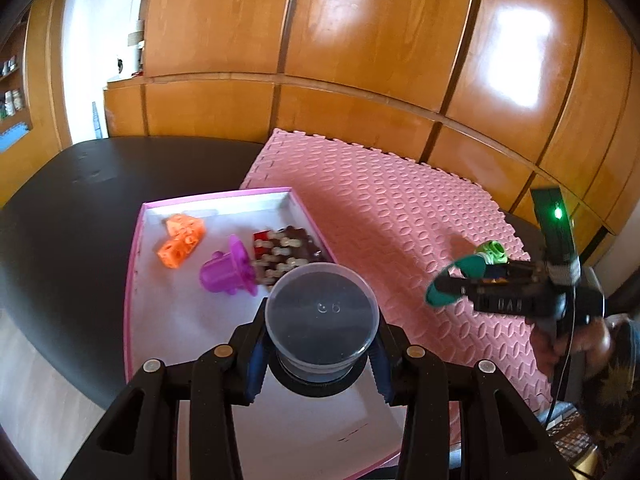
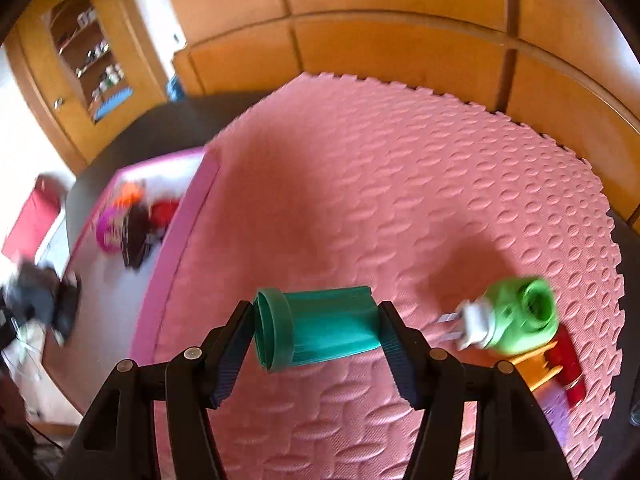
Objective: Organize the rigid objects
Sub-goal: 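Carry the clear canister into the white box and open the left tool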
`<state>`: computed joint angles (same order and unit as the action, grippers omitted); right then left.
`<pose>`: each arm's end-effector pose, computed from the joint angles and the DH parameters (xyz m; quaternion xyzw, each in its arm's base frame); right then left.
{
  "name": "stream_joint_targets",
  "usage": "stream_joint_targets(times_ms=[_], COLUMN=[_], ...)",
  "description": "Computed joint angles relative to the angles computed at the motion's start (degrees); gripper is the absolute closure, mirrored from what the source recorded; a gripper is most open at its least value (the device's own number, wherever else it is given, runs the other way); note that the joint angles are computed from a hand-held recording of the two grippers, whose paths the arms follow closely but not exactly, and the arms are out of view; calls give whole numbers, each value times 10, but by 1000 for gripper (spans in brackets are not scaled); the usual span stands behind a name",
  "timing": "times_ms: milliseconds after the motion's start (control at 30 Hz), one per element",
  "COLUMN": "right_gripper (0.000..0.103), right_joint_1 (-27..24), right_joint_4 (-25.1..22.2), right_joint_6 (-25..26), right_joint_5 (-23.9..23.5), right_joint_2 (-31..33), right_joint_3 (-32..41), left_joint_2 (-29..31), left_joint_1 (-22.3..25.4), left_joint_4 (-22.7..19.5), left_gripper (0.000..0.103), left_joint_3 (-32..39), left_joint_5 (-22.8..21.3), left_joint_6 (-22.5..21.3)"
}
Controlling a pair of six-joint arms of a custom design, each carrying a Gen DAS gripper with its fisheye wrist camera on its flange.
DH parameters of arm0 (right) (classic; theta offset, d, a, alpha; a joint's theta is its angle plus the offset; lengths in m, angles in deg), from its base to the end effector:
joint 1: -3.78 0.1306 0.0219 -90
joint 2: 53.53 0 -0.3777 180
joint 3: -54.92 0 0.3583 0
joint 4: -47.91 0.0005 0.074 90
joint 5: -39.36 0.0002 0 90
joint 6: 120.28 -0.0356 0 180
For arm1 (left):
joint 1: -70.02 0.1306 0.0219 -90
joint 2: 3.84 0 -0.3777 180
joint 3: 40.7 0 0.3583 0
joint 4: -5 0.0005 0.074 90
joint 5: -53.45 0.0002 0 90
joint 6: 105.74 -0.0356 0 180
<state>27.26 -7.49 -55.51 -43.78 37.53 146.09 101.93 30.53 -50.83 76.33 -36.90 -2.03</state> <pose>0.4140 0.1746 0.4189 0.0324 0.9524 0.0708 0.2948 0.4273 -0.3525 0.4870 0.2046 0.8995 -0.1704 0.3465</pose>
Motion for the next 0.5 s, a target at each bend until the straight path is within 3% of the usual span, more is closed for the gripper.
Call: stream_joint_targets(times_ms=[500], right_gripper=[40], right_joint_1=[-11], right_joint_4=[79], right_joint_6=[-15], right_joint_5=[-22], right_joint_2=[-35], right_joint_3=[-70], left_joint_2=[3], left_joint_1=[3], left_joint_4=[-26], left_gripper=[60], left_joint_3=[6], left_joint_5=[-22], left_joint_6=[2])
